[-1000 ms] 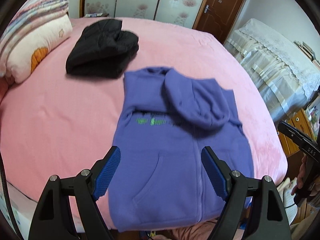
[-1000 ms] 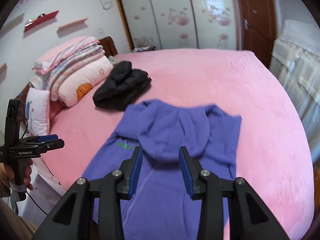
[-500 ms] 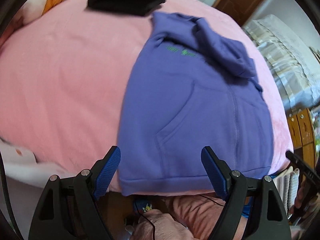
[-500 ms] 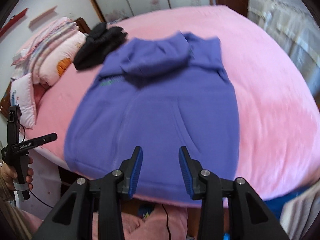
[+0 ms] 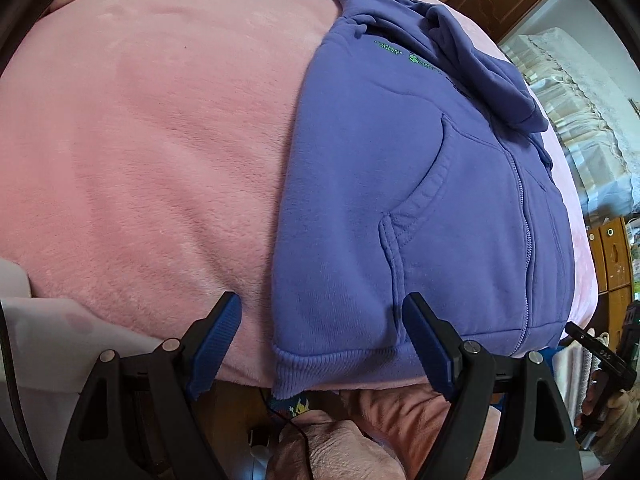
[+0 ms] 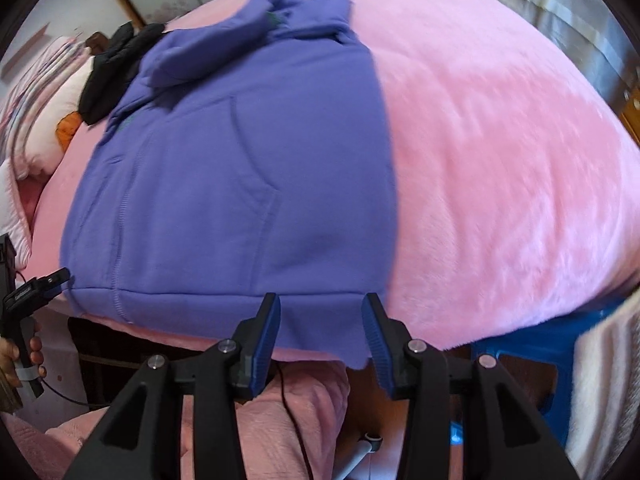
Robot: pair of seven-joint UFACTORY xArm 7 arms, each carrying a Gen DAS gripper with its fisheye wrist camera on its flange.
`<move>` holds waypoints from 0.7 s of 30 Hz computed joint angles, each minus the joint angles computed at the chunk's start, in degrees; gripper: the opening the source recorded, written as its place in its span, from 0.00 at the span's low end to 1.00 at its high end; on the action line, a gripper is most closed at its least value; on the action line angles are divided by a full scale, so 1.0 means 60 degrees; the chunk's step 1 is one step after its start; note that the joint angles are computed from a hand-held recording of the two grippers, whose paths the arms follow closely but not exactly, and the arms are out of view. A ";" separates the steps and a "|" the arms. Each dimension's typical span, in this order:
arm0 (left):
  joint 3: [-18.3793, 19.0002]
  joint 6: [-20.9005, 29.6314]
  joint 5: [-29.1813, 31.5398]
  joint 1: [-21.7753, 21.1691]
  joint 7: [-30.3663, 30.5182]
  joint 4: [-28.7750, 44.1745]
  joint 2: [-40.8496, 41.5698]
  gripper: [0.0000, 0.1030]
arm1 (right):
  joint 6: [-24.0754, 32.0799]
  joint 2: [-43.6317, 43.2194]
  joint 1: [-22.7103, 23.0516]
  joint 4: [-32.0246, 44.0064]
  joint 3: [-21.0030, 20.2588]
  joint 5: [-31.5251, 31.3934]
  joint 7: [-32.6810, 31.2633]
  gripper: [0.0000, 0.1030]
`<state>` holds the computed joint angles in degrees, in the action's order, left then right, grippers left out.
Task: Fold large clothes
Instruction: 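Grasp the hoodie hem with both tools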
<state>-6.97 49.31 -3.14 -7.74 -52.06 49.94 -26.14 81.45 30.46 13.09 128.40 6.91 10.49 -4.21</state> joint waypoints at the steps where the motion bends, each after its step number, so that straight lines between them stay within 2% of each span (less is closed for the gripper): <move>1: 0.0017 -0.0066 -0.0038 -0.0011 0.0008 -0.0037 0.0015 0.79 | -0.0047 -0.0029 -0.0037 -0.0132 -0.0035 -0.0003 0.0036 0.42; 7: 0.0074 -0.0359 -0.0236 -0.0110 0.0136 -0.0117 0.0137 0.79 | 0.0040 -0.0029 -0.0517 -0.0507 0.0067 0.0647 0.0230 0.42; 14: 0.0127 -0.0606 -0.0392 -0.0116 0.0166 -0.0288 0.0148 0.82 | 0.0777 0.0723 -0.0579 0.0360 0.0251 0.1111 0.0243 0.44; 19: 0.0265 -0.0521 -0.0711 -0.0207 0.0348 -0.0245 0.0197 0.82 | 0.0863 0.0848 -0.0669 0.0412 0.0285 0.1356 0.0495 0.44; 20: 0.0293 -0.0427 -0.0774 -0.0210 0.0378 -0.0157 0.0277 0.81 | 0.0940 0.0895 -0.0695 0.0506 0.0306 0.1405 0.0511 0.43; 21: 0.0321 -0.0280 -0.0825 -0.0214 0.0424 -0.0034 0.0366 0.72 | 0.1062 0.0996 -0.0700 0.0690 0.0329 0.1435 0.0528 0.37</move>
